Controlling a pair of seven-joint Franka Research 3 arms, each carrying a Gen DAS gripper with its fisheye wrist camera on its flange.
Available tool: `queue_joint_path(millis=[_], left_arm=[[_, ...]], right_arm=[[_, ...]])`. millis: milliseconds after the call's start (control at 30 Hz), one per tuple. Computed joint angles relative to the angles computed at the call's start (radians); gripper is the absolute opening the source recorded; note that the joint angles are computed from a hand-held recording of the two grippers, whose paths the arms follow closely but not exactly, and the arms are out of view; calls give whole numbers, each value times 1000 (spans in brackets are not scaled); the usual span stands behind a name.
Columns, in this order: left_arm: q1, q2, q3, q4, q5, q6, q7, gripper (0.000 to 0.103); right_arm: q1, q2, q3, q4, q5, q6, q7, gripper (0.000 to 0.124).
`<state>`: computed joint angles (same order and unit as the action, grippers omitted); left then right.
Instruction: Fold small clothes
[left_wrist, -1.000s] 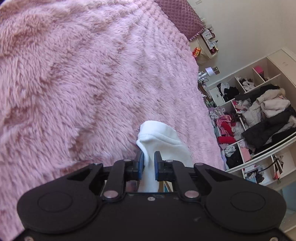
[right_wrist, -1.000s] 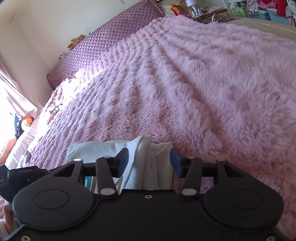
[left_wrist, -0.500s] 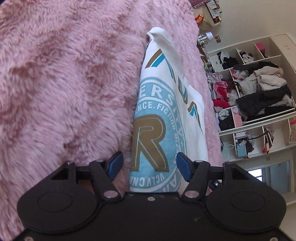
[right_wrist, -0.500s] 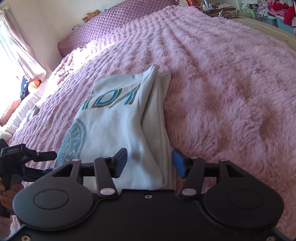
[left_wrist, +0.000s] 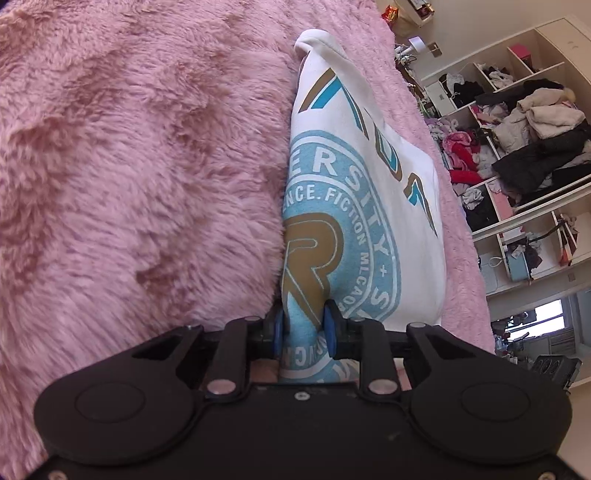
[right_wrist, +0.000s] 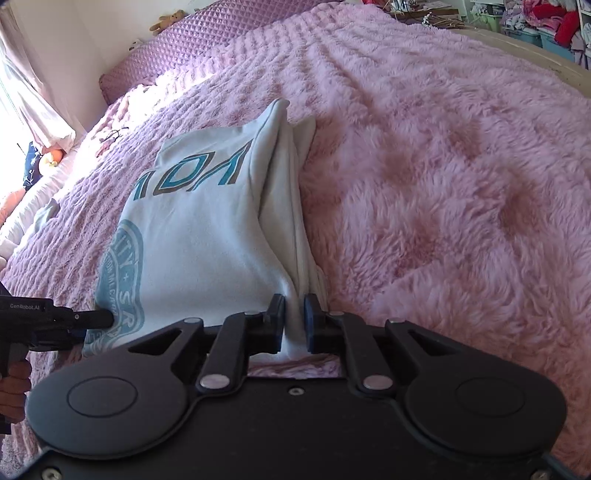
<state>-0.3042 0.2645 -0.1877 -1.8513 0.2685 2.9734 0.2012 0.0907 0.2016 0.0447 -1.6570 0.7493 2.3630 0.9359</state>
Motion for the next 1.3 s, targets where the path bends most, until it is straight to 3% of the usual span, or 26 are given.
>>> queue_joint_path(millis=[100,167,200,267,300,333,433,567,600,767,833,900,1033,1167,1300], left_arm=[[-13,-26,10,15,19,-57,-10,26],[-63,-50,61,44,150,-117,-94,26],[-72,-57,72,55,206,-120,-130,26],[-80,-50,85,100,319,-111,-178,31],[-74,-35,77,131,339,-121,-164,42],[-71,-10,71,172,357,-132,-141,46],[-69,72,60,273,358,-178,-74,46],[-71,176,61,364,293,-237,-19,43],[-79,181,69,360,300,-238,-11,44],[-82,195,63,400,273,-273,77,42],[-93,189,88,419,296,-257,66,43],[-111,203,124,459,348,-243,40,53],[-76,307,101,621,280,-322,115,55],[-71,393,92,737,214,-444,207,54],[-87,420,105,761,213,-460,276,54]], right_arm=[[11,-25,-1,-14,-28,40,-6,11],[43,-58,-1,-51,-99,147,6,25],[63,-75,3,-75,-140,231,-5,25],[69,-83,25,-73,-80,283,-92,25],[68,-77,36,-54,-20,276,-134,25],[67,-59,47,-19,40,252,-173,25],[75,1,64,53,99,208,-225,25],[109,80,37,115,-53,186,-97,25],[122,79,26,100,-112,190,-48,18],[90,75,45,95,-127,172,-59,13],[89,82,52,123,-122,169,-48,14],[79,107,73,169,-75,184,-82,15],[83,214,90,321,-67,152,-58,18],[147,286,29,390,-250,162,76,18],[107,307,61,407,-247,142,99,17]])
